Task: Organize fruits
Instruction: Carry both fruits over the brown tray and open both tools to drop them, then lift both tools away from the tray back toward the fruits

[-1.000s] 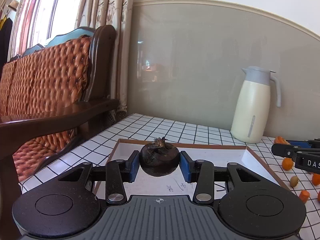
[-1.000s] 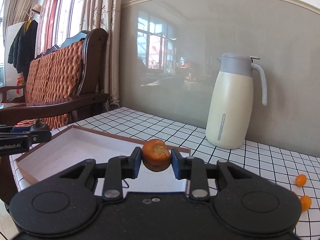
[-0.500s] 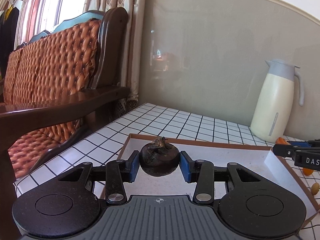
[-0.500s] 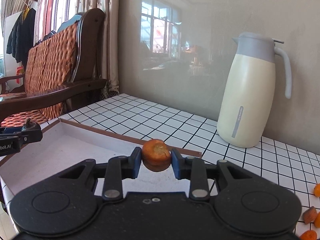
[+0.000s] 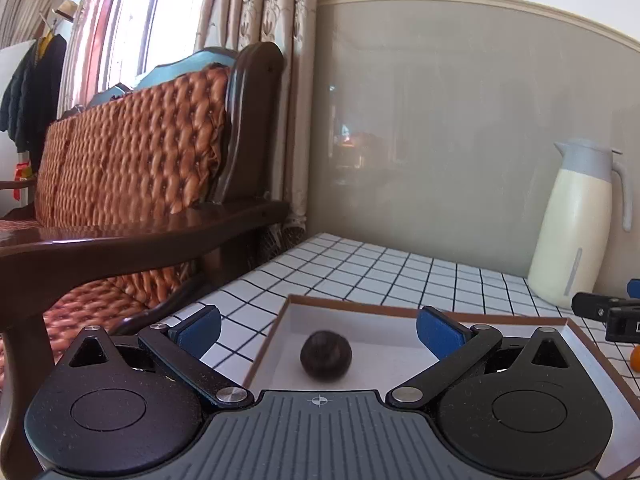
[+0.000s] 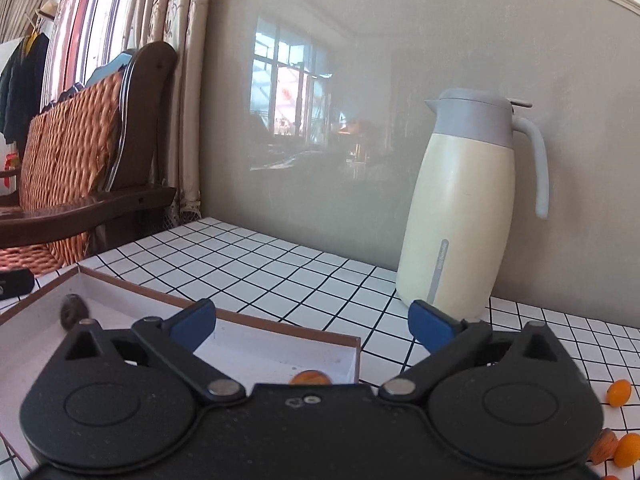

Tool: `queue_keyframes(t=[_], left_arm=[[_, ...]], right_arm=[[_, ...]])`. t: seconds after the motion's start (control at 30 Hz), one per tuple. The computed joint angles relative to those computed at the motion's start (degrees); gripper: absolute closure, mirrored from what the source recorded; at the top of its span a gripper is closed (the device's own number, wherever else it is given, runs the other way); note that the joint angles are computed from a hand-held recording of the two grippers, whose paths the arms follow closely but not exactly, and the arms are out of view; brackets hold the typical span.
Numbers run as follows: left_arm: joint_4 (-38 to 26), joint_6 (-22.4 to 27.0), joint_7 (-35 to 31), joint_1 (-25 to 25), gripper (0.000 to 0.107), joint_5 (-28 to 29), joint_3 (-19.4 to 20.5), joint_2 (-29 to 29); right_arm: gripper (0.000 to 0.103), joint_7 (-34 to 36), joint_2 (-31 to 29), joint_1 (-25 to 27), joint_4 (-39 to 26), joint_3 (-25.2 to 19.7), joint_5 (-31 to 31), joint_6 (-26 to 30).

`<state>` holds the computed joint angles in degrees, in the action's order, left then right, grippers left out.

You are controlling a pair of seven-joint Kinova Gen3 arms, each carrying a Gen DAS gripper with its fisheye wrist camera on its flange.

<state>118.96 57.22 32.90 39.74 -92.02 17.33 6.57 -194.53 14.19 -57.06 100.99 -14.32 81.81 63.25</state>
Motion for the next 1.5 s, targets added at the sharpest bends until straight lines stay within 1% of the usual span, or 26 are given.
queue_keyframes(t=[0.07, 0.17, 0.3, 0.37, 0.43, 0.5, 0.57, 0.6, 0.63, 0.73, 0.8, 0.87, 1.0, 1.07, 1.13, 1.27, 1.43, 1.5], left_arm=[[-0.20, 0.22, -0.24, 0.18, 0.005, 0.27, 0.12, 0.16], [-0.72, 0.90, -1.31, 0.58, 0.005, 0.55, 0.22, 0.58], [-2.08, 1.86, -3.63, 1.25, 0.004, 2.30, 0.11, 1.36], [-3.02, 2.64, -4.73, 1.69, 0.004, 3.73, -0.04, 1.63], [-2.96, 3.54, -3.06, 2.34, 0.004, 3.71, -0.17, 1.54], [-1.96, 3.82, -0.71, 2.84, 0.004, 2.19, -0.07, 1.01], [-1.23, 6.31, 1.95, 3.89, 0.005, 0.68, 0.54, 1.24], [-1.23, 7.77, 2.71, 4.97, 0.004, 0.63, 0.43, 1.48], [-0.90, 8.30, 3.42, 4.99, 0.004, 0.38, 1.17, 1.30], [-0.93, 7.64, 2.13, 5.51, 0.004, 1.92, 1.92, 0.11], [-1.08, 8.52, 1.79, 6.12, 0.004, 3.04, 2.47, -0.29], [-1.46, 9.70, 1.07, 6.79, 0.004, 4.13, 2.95, -0.56], [-1.63, 9.71, -0.21, 7.71, 0.004, 4.72, 3.80, -1.30], [-1.05, 10.38, -1.18, 8.80, 0.004, 4.62, 4.67, -1.41], [-0.48, 11.31, -1.32, 10.22, 0.004, 5.87, 5.60, -1.50], [0.21, 8.36, -2.14, 11.33, 0.004, 8.52, 6.72, -3.14], [-1.77, 11.81, -3.42, 14.19, 0.005, 10.53, 8.23, -1.74], [-2.02, 11.26, -4.37, 15.20, 0.005, 11.19, 8.34, -1.60]], right_arm=[[0.006, 0.42, -0.06, 0.12, -0.15, -0.01, -0.50, -0.15], [0.006, 0.28, -0.44, 0.77, -0.22, -0.04, -0.96, -1.93], [0.006, -0.52, -0.36, 0.40, -0.32, 0.05, -0.98, -1.10], [0.006, -0.92, -0.24, -0.15, -0.83, -0.01, -1.35, 0.42], [0.006, -1.28, 0.21, -1.24, -1.57, -0.09, -1.24, 3.02], [0.006, -0.40, 0.91, -3.07, -2.18, -0.26, -0.67, 6.68], [0.006, 2.72, 1.28, -4.17, -3.50, -0.70, -1.94, 9.34], [0.006, 3.74, 1.12, -4.18, -3.99, -1.12, -2.92, 9.65], [0.006, 3.83, 0.52, -4.85, -3.79, -0.50, -3.68, 9.03], [0.006, 2.47, -1.04, -5.02, -2.35, -1.49, -4.79, 8.29], [0.006, 1.43, -2.05, -5.51, -0.86, -2.28, -4.88, 8.52], [0.006, 0.77, -2.65, -6.12, 0.09, -3.07, -5.10, 9.88], [0.006, -0.90, -4.12, -6.95, 1.92, -4.65, -5.42, 12.12], [0.006, -1.33, -4.58, -7.38, 2.49, -5.39, -5.64, 13.93], [0.006, -2.20, -5.26, -7.79, 3.32, -6.14, -5.87, 15.51], [0.006, -4.24, -6.45, -8.83, 5.05, -7.83, -7.20, 19.56], [0.006, -6.17, -8.20, -9.90, 7.17, -10.29, -10.31, 22.89], [0.006, -6.90, -8.71, -10.60, 7.83, -11.32, -11.48, 24.58]])
